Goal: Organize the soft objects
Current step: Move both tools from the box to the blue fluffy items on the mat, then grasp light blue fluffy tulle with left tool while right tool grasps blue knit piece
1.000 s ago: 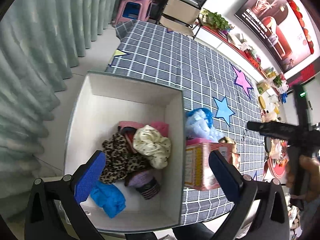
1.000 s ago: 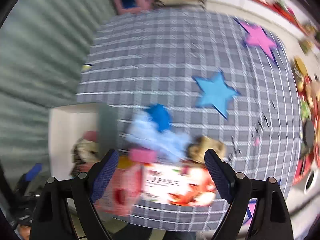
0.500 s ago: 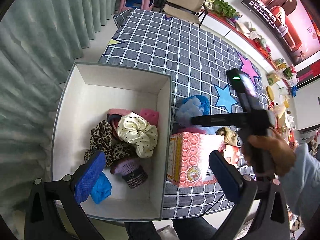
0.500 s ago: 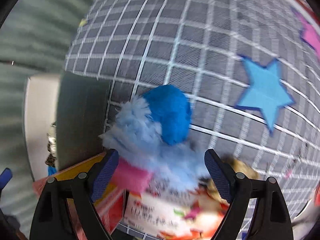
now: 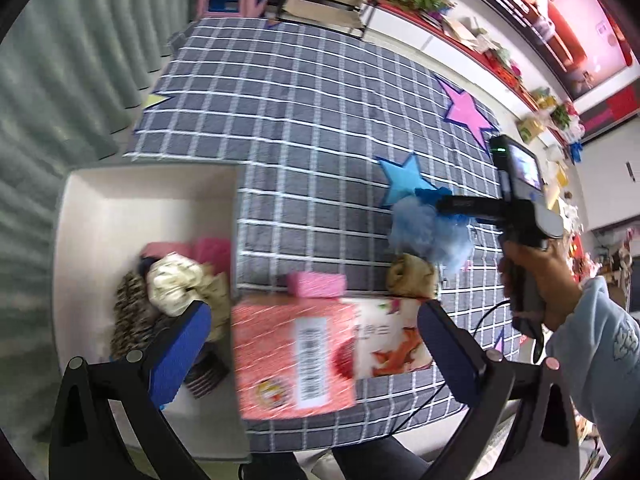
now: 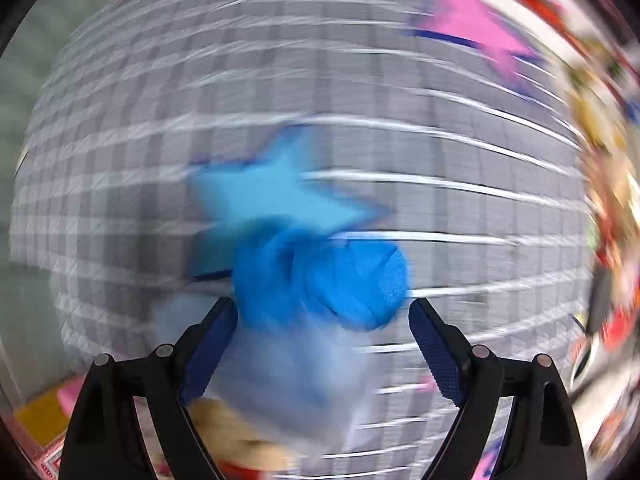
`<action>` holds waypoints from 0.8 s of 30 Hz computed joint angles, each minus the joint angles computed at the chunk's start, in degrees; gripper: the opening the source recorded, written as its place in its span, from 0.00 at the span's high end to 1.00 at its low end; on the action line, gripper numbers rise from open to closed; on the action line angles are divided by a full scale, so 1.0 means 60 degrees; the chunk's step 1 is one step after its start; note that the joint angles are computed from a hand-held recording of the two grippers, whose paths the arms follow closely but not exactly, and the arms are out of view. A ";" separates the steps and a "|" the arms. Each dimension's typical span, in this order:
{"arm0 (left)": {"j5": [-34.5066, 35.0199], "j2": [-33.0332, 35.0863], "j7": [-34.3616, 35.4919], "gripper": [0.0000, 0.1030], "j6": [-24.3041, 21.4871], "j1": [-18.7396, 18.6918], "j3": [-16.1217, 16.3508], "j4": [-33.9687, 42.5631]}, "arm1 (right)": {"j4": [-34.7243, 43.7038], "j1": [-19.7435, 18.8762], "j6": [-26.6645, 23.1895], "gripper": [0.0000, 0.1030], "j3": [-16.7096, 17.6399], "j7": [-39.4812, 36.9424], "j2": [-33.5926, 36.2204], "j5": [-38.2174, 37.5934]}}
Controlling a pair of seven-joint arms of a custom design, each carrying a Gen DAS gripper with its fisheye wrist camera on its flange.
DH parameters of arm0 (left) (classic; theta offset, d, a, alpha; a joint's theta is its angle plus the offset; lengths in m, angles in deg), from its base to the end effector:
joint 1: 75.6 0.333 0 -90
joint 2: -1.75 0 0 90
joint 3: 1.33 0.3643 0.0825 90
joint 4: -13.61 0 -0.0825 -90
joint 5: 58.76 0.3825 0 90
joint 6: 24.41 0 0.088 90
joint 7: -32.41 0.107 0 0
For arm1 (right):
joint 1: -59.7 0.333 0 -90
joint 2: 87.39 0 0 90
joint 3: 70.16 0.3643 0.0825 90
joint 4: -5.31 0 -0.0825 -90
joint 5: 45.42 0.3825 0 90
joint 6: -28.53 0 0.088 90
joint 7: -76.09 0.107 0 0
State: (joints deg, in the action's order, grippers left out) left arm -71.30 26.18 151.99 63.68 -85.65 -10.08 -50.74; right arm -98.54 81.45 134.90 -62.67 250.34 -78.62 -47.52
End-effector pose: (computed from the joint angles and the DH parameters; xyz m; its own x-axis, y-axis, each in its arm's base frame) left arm 0.6561 -0.2196 0.6197 -0.7313 -0.6365 0.2450 -0.6755 0.7255 -0.1317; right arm 0.5248 0.2858 0.4943 -0.8077 -0.5795 0.1084 -0.5832 0.8123 -0.0031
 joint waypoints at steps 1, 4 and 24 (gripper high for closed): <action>-0.0011 -0.0024 -0.0004 0.00 -0.0007 -0.0069 -0.0050 -0.0054 | -0.0494 -0.0040 0.0164 0.14 -0.0039 0.0255 -0.0408 0.0120; 0.0037 -0.0088 0.0015 0.00 -0.0010 -0.0274 -0.0139 -0.0200 | -0.2053 -0.0108 0.1342 0.14 -0.0101 0.0945 -0.1606 0.0666; 0.0848 0.0199 -0.2049 0.00 0.0038 -0.1881 -0.0325 -0.1311 | -0.5203 0.0186 0.5085 0.50 -0.0417 -0.0062 -0.2744 0.0794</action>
State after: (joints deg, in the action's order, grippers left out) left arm -66.20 27.37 139.70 63.91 -96.94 -12.03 -58.61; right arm -129.75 82.57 165.41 -65.17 249.97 -95.08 -42.75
